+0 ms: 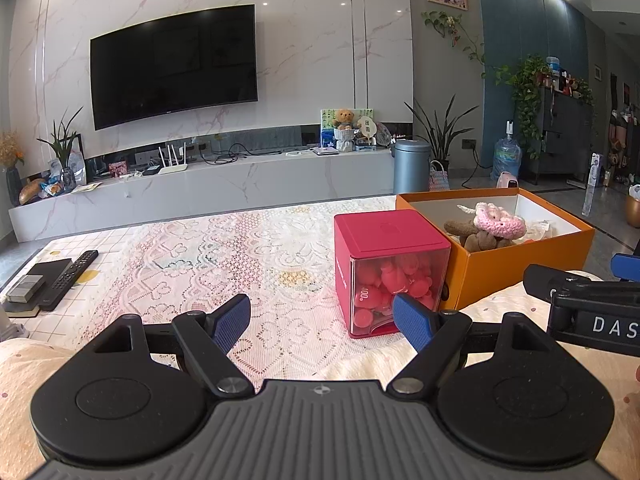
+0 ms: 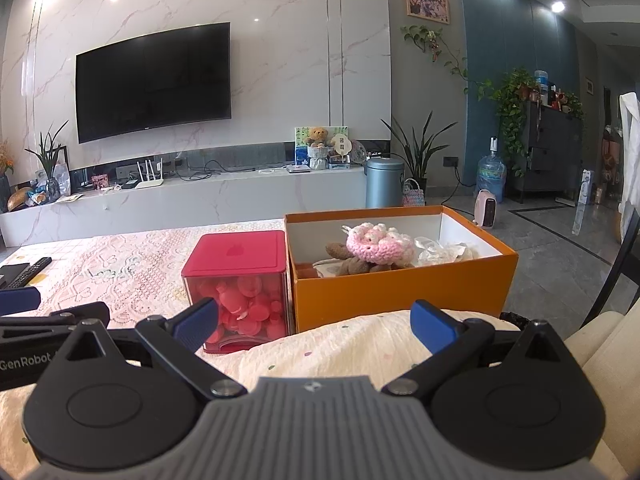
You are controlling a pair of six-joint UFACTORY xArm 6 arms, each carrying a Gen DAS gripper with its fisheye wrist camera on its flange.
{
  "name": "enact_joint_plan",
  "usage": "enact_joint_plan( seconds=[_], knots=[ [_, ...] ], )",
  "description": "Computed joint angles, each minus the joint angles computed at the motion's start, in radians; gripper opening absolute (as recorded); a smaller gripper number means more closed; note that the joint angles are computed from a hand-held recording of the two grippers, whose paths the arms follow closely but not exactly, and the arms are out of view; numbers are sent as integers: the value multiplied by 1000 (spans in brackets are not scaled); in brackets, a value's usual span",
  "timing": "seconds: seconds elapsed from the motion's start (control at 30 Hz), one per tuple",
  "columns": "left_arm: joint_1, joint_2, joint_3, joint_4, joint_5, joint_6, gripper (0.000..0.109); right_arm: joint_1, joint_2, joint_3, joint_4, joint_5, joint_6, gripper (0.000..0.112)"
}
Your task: Organize soft objects
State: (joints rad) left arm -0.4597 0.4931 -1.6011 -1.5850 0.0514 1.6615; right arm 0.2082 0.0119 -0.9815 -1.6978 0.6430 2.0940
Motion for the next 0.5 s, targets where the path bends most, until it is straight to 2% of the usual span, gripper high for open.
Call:
enact_joint_plan(
  seconds=[0.5],
  knots=[
    [3, -9, -1, -5, 11, 11, 95, 0, 7, -11, 12, -10, -23, 100]
  ],
)
